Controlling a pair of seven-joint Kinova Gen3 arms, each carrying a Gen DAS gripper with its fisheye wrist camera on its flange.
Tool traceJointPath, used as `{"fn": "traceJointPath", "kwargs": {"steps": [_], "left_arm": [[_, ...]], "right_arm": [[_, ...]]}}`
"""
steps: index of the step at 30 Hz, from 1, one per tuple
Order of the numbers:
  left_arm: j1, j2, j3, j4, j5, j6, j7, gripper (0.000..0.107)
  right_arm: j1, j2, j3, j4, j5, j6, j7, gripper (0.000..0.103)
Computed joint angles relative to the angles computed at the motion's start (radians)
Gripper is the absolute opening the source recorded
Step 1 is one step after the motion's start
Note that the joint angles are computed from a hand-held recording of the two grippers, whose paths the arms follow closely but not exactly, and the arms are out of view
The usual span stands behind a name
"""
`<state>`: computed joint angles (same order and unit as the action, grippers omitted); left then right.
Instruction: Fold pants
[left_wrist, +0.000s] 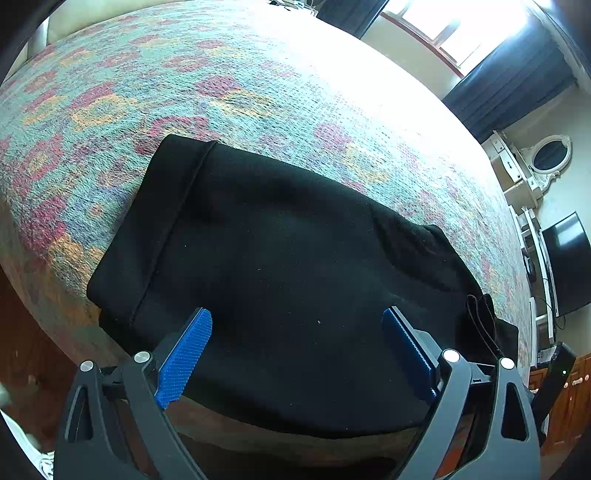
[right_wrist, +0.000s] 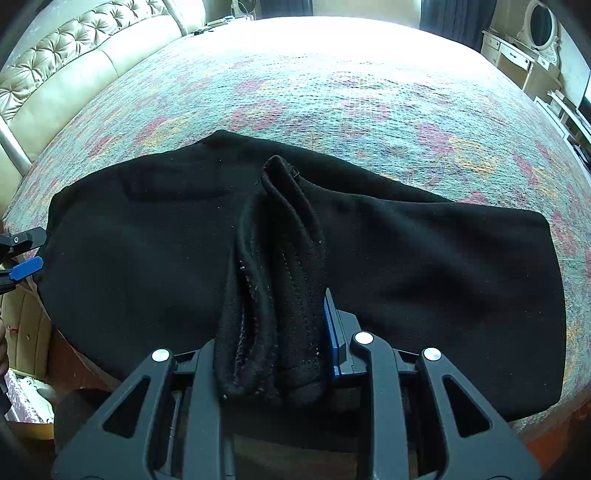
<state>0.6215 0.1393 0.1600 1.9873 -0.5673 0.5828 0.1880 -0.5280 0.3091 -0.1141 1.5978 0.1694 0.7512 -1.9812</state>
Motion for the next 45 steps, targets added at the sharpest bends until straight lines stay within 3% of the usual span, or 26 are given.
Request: {"fn": "traceJointPath", "kwargs": {"steps": [3, 8, 11, 16, 21, 27, 31, 36, 38, 40, 42, 43, 45], "left_arm": [[0.001, 0.006, 0.001, -0.003, 0.004, -0.001, -0.001, 0.092], [0.012, 0.009, -0.003, -0.007, -0.008, 0.004, 0.009, 0.092], [0.013, 0.009, -0.004, -0.004, -0.009, -0.001, 0.01, 0.092], [0.016, -0.002, -0.007, 0.013, -0.028, -0.022, 0.029, 0.092], [0.012, -0.006, -0.003, 0.021, -0.042, -0.035, 0.039, 0.092], [0.011, -0.006, 0.0, 0.018, -0.035, -0.035, 0.029, 0.092], [0.006, -0.003, 0.001, 0.015, -0.026, -0.036, 0.017, 0.092], [0.005, 0.004, -0.002, 0.007, -0.01, -0.033, 0.003, 0.092], [0.006, 0.005, -0.004, 0.006, -0.008, -0.033, 0.0, 0.092], [0.004, 0.01, -0.004, 0.002, 0.002, -0.033, -0.012, 0.092], [0.0, 0.013, -0.006, 0.002, 0.017, -0.041, -0.025, 0.092], [0.0, 0.014, -0.009, 0.006, 0.021, -0.048, -0.026, 0.092], [-0.005, 0.013, -0.013, 0.012, 0.037, -0.064, -0.035, 0.092]], "right_arm": [[0.037, -0.001, -0.048, 0.001, 0.012, -0.001, -0.002, 0.029], [0.218, 0.002, -0.274, 0.006, 0.034, -0.011, -0.028, 0.039], [0.297, 0.005, -0.384, 0.009, 0.032, -0.02, -0.02, 0.039], [0.301, -0.029, -0.372, 0.021, -0.097, -0.043, 0.122, 0.044], [0.525, -0.088, -0.475, 0.037, -0.297, -0.049, 0.325, 0.053], [0.782, -0.166, -0.376, 0.112, -0.54, -0.14, 0.565, 0.066], [0.967, -0.024, -0.349, 0.072, -0.702, -0.086, 0.612, 0.068], [1.159, 0.195, -0.473, 0.029, -0.906, -0.005, 0.752, 0.068], [1.14, 0.237, -0.437, 0.021, -0.987, 0.031, 0.824, 0.068], [1.077, 0.252, -0.346, 0.008, -1.068, 0.075, 0.892, 0.068], [1.016, 0.261, -0.254, -0.002, -1.147, 0.123, 0.946, 0.055], [0.984, 0.27, -0.207, -0.011, -1.176, 0.15, 0.965, 0.033], [0.912, 0.261, -0.115, -0.005, -1.205, 0.163, 0.99, 0.027]]}}
